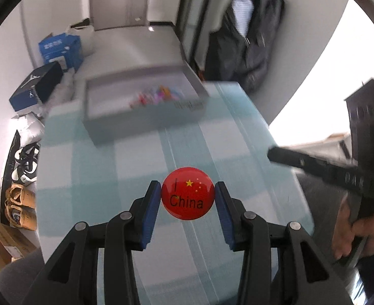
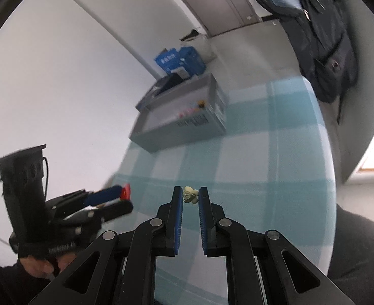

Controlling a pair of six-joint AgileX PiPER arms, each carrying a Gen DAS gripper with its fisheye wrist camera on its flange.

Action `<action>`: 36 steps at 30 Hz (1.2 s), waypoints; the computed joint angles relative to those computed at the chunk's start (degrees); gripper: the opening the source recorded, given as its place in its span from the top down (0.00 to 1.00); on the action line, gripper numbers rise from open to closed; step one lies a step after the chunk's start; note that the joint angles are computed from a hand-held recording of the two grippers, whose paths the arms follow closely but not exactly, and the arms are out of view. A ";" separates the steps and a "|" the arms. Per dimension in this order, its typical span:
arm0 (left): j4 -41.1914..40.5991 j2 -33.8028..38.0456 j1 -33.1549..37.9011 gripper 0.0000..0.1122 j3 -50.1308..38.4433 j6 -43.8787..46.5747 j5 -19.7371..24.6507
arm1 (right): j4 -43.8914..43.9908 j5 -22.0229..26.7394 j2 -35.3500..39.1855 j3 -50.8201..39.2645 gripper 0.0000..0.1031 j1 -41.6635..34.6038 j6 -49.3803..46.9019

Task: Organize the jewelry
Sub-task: 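Carry the red badge and flower clip into the grey box and open both grippers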

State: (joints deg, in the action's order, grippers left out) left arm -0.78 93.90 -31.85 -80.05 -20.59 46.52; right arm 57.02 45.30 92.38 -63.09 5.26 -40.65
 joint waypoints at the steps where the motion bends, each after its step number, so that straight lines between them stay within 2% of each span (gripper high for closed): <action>1: -0.73 1.18 1.15 0.66 -1.62 0.68 -0.23 | 0.39 0.50 0.48 -1.06 0.89 -0.02 0.05; 7: -2.44 9.90 6.52 0.66 -16.09 3.29 3.11 | 1.58 5.30 7.31 -14.34 0.89 0.54 3.24; 11: -3.26 12.87 8.91 0.66 -21.63 4.23 3.92 | -1.16 7.93 13.42 -26.23 0.89 2.16 8.39; 15: -2.70 13.53 9.83 0.66 -20.79 2.81 0.97 | -6.11 9.89 20.10 -38.94 0.89 4.45 14.73; 20: -7.35 16.98 12.24 0.66 -22.21 4.94 0.51 | -12.62 14.71 30.94 -55.97 0.89 6.91 23.77; 23: -9.01 18.78 13.32 0.66 -23.41 6.06 1.10 | -15.34 17.02 36.35 -63.29 0.89 7.90 27.70; 27: -10.47 20.39 14.46 0.66 -24.69 6.59 2.01 | -16.07 17.83 40.56 -66.96 0.89 7.95 29.55; 33: -13.08 22.70 15.40 0.66 -27.87 8.06 4.65 | -18.64 17.75 42.58 -69.07 0.86 8.40 30.21; 35: -15.23 24.02 15.98 0.66 -30.14 9.57 6.86 | -18.99 18.26 42.65 -69.64 0.84 8.21 30.44; 36: -15.46 25.40 16.02 0.66 -32.71 9.90 9.67 | -19.58 18.66 43.03 -70.58 0.78 8.28 31.13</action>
State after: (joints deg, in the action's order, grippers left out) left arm -16.24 119.29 -15.83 -112.75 -10.68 56.19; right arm 37.45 63.96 135.40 -133.67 13.54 -9.52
